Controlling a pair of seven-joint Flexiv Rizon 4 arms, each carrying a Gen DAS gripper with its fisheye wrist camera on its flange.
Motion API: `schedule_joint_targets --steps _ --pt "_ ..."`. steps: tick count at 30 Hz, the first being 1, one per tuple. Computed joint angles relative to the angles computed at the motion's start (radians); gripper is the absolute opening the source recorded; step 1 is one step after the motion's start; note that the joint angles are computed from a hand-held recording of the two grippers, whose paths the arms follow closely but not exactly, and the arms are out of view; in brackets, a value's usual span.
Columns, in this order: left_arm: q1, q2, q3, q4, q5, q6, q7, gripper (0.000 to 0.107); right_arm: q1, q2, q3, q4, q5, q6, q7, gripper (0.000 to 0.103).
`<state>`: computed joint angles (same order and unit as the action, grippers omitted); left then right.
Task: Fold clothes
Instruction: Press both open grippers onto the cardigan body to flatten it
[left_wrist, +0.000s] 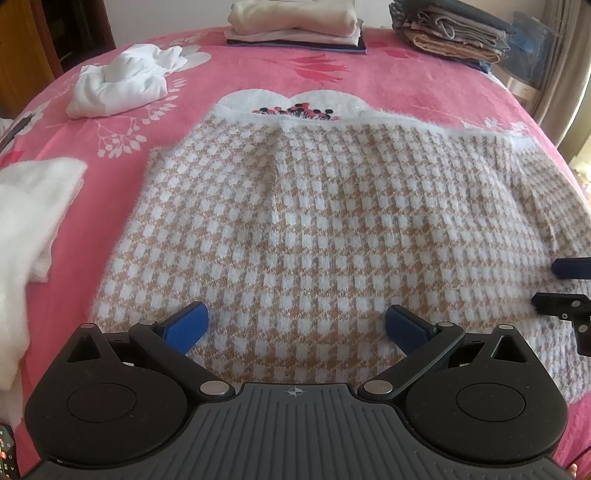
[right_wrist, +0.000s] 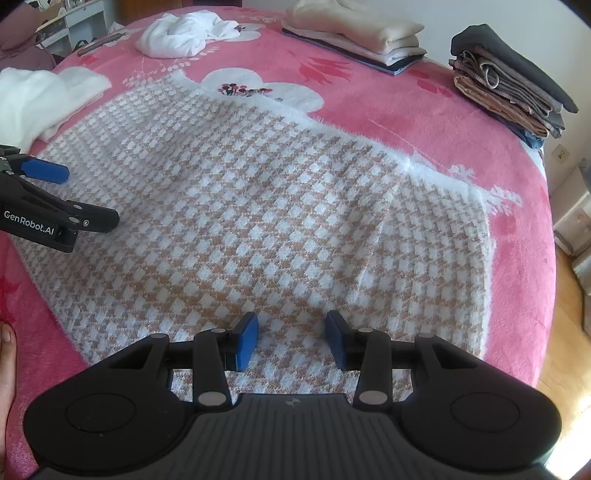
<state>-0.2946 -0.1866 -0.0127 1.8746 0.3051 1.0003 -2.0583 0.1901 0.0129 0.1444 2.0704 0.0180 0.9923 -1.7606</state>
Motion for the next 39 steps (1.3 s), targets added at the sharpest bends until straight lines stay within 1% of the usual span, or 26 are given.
schedule_joint_targets --steps 39 --pt "0.001 0.003 -0.001 0.001 0.004 -0.004 0.001 0.103 0.003 0.007 0.001 0.025 -0.021 0.035 0.007 0.044"
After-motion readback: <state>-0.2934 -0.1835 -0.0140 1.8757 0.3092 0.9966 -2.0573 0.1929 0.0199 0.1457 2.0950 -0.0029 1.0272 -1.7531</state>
